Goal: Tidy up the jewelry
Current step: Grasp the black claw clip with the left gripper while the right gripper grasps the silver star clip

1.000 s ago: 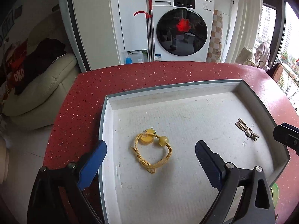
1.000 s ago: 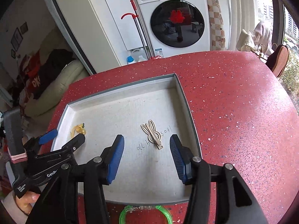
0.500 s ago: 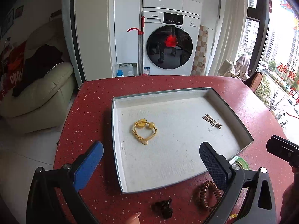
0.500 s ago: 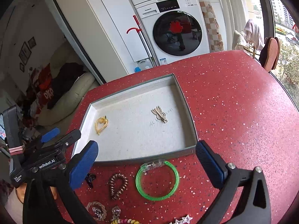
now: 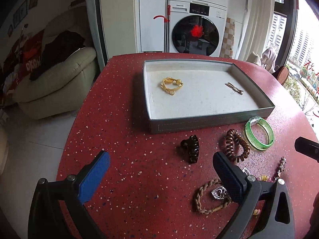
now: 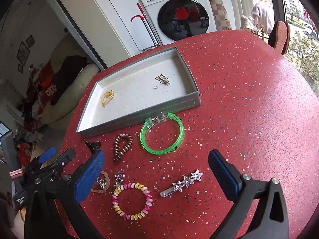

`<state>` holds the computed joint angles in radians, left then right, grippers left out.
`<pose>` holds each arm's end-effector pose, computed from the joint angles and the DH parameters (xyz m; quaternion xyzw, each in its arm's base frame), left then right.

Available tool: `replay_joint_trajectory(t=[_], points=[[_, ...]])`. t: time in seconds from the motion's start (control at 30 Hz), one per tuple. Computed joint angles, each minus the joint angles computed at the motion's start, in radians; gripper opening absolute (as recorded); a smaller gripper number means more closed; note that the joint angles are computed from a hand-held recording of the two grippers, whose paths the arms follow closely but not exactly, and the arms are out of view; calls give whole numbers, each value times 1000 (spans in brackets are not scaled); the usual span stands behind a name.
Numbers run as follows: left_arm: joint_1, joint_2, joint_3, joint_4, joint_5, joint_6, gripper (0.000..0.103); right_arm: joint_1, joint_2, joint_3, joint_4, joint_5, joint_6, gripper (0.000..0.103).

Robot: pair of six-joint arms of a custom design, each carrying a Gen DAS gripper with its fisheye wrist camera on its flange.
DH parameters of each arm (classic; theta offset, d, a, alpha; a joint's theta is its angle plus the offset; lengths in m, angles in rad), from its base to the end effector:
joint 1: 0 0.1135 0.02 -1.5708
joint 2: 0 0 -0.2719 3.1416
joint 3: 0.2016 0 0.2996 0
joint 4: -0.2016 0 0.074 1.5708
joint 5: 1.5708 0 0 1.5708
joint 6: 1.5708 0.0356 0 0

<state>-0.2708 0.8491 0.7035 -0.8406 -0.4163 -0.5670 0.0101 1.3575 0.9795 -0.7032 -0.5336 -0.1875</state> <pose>0.1949 -0.0392 0.2455 -0.1971 0.9179 0.0661 0.3380 0.3064 0.0212 0.2343 -0.1559 0.9250 0.2341 0.2555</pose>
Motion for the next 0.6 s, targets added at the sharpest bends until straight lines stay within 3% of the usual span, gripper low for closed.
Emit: replay_joint_trajectory(t=[0.3,0.6], points=[[-59,-33,-70,-44,18,-86,103,-27,-46,-81,1,111,-25,103],[-48,-48,-72,-48,13,-65,103,8,-62,-111,28,199,49,103]])
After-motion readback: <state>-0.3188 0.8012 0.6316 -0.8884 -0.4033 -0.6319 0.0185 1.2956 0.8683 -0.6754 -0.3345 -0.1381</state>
